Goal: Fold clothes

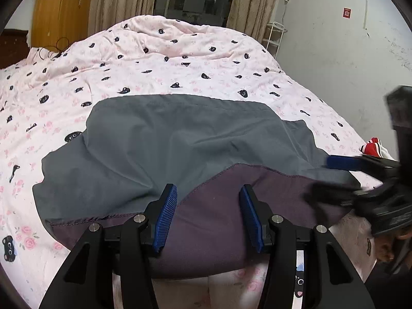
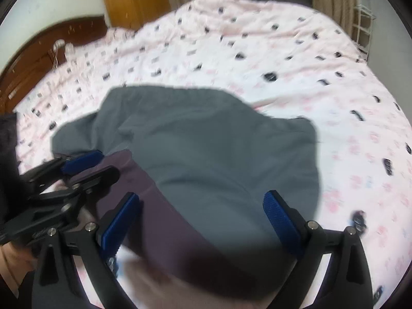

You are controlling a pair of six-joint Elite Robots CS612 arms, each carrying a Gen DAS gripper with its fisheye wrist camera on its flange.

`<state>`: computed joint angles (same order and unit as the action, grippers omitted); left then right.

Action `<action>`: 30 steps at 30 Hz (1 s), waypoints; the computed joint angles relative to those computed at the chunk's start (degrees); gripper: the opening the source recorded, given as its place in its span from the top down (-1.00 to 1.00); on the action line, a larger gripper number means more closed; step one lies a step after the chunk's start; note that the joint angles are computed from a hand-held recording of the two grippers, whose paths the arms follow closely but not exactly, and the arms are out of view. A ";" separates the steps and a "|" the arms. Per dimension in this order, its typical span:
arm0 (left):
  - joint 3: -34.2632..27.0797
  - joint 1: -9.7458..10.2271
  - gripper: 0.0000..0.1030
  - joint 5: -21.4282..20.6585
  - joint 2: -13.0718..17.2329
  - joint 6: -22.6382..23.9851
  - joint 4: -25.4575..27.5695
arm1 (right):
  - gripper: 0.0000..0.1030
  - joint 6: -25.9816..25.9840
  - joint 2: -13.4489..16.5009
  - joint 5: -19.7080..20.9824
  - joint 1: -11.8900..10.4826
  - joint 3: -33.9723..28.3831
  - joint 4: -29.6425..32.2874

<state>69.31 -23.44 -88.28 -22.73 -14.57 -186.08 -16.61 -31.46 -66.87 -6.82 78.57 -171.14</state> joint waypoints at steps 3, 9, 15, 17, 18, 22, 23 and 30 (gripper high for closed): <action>0.45 0.02 0.10 -0.13 -0.02 0.05 -2.22 | -0.92 4.05 -1.92 4.89 -2.29 4.26 -4.03; 0.42 -0.35 0.10 1.10 0.04 1.33 -2.73 | -0.92 16.28 -2.74 17.50 -6.87 7.61 -2.03; -0.23 -0.50 0.05 1.22 0.60 1.65 -1.15 | -0.92 24.50 0.40 29.99 -8.11 5.42 3.63; -0.18 -0.57 0.05 1.55 0.73 1.85 -1.55 | -0.94 27.15 1.55 31.94 -7.94 4.51 3.69; -0.18 -0.56 0.05 1.49 0.78 1.81 -1.67 | -0.94 28.48 1.96 31.45 -7.63 4.12 1.91; -0.07 -0.53 0.05 1.39 0.90 1.60 -2.22 | -0.94 32.21 3.07 31.01 -6.85 2.57 -1.56; -0.05 -0.52 0.05 1.34 0.92 1.54 -2.33 | -0.94 33.03 3.27 30.80 -6.67 2.22 -2.28; -0.05 -0.33 0.05 0.56 1.00 1.03 -2.56 | -0.92 42.04 5.03 28.78 -5.75 0.16 -9.54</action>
